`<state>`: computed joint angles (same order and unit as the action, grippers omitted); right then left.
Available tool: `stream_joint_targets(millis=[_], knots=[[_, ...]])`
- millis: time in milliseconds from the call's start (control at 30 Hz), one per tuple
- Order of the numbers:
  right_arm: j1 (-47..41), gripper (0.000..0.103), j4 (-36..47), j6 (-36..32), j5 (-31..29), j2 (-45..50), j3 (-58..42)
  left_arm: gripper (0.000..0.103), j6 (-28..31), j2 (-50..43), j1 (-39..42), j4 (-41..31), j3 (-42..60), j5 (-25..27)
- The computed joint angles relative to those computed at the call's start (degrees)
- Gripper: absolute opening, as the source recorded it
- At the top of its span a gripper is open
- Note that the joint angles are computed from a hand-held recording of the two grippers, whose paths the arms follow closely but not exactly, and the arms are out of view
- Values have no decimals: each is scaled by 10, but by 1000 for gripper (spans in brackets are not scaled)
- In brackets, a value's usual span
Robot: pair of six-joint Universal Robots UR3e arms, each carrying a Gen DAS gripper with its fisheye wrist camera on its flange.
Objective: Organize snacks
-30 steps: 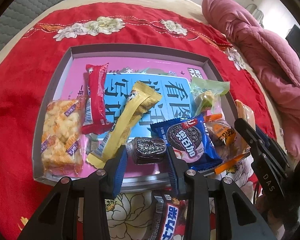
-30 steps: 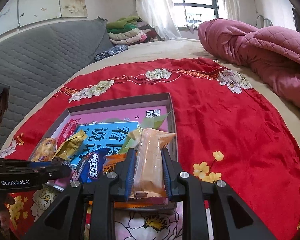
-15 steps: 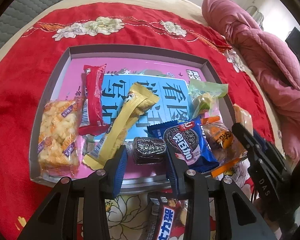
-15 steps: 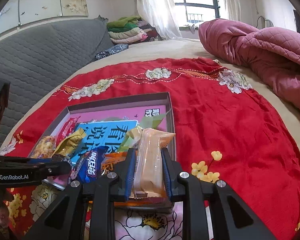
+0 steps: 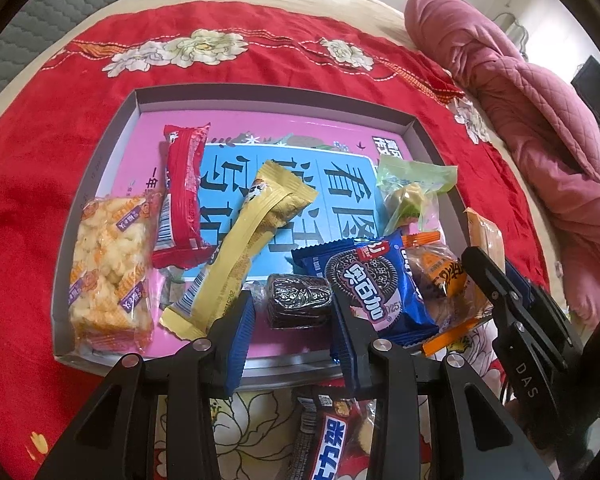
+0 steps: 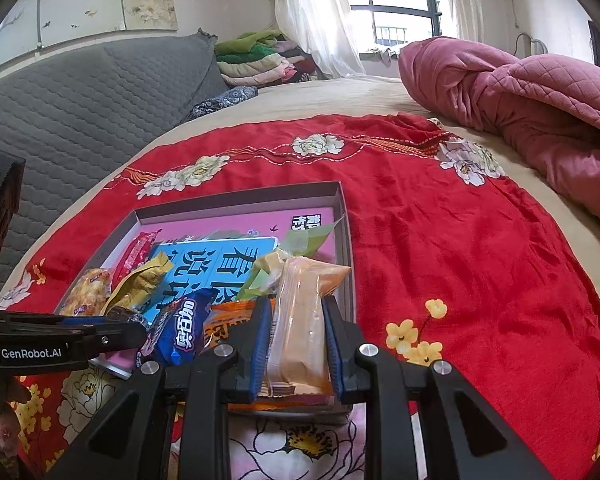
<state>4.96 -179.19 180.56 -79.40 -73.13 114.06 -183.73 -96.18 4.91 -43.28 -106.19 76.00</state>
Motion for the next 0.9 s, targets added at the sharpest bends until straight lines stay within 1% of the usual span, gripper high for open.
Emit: stream_joint_targets(millis=[200,333,633,667,733,900], knots=[[-5,26,2,4,8,-3,4,40,0,0,0,-4,2,-1],[-11,30,3,7,13,-5,5,40,0,0,0,-5,3,-1],[-18,32,-2,15,20,-8,11,40,-3,0,3,-4,0,-9],[-18,33,-4,15,20,-8,12,40,-3,1,4,-3,-1,-10],[-19,40,-7,17,22,-9,14,40,-4,2,4,-4,-2,-11],[-20,41,-13,20,26,-12,17,40,-3,4,5,-5,-2,-11]])
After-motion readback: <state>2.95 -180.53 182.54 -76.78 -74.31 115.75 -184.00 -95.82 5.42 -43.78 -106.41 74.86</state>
